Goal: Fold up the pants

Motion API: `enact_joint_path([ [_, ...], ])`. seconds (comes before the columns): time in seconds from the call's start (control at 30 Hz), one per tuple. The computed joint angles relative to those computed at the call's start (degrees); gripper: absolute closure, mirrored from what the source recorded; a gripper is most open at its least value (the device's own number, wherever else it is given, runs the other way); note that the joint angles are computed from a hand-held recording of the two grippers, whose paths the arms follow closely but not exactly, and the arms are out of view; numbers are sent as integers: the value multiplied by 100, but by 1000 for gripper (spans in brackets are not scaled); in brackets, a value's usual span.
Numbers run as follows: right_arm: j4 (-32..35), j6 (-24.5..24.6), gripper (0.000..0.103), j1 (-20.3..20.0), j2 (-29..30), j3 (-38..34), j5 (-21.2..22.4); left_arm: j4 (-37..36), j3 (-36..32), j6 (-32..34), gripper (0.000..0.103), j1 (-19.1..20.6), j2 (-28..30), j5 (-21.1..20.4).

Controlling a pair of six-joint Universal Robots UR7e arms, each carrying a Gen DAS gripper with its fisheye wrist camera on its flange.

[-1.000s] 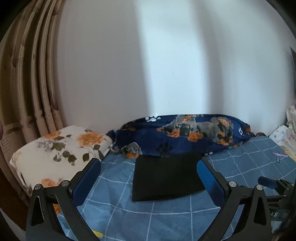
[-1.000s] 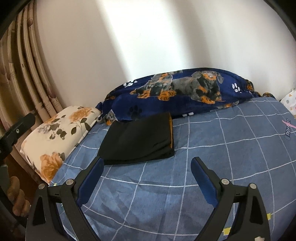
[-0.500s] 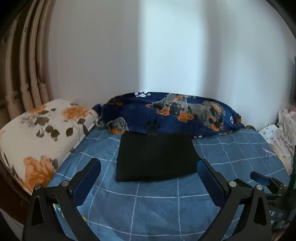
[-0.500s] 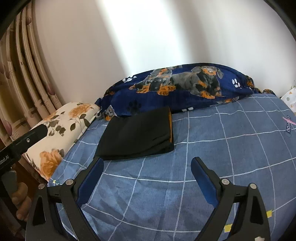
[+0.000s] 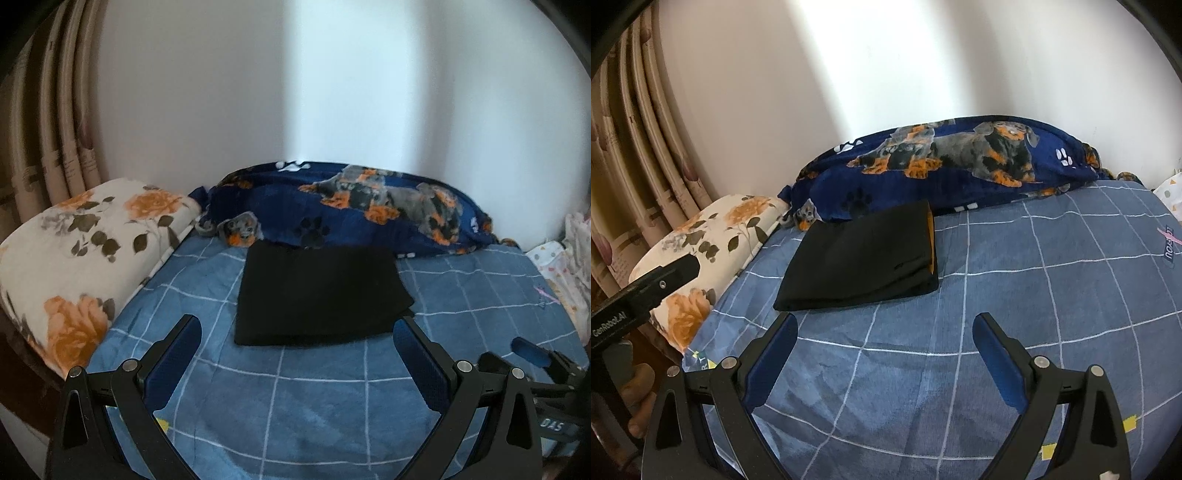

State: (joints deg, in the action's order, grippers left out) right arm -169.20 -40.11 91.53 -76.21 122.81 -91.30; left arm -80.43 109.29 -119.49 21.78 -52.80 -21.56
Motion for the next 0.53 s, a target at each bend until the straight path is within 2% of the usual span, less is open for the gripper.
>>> enact_joint_path([
  [0.13,29,-9,8,1,14,-25,-7,-263,131,125,0,56,-15,3],
  [0.33,-26,-33,8,-2,15,-3,-1,651,-43,-825,0,74,71,-7],
  [0.53,-232,-201,8,39,38,44,-9,1211,-203,-1230,0,64,132,-47],
])
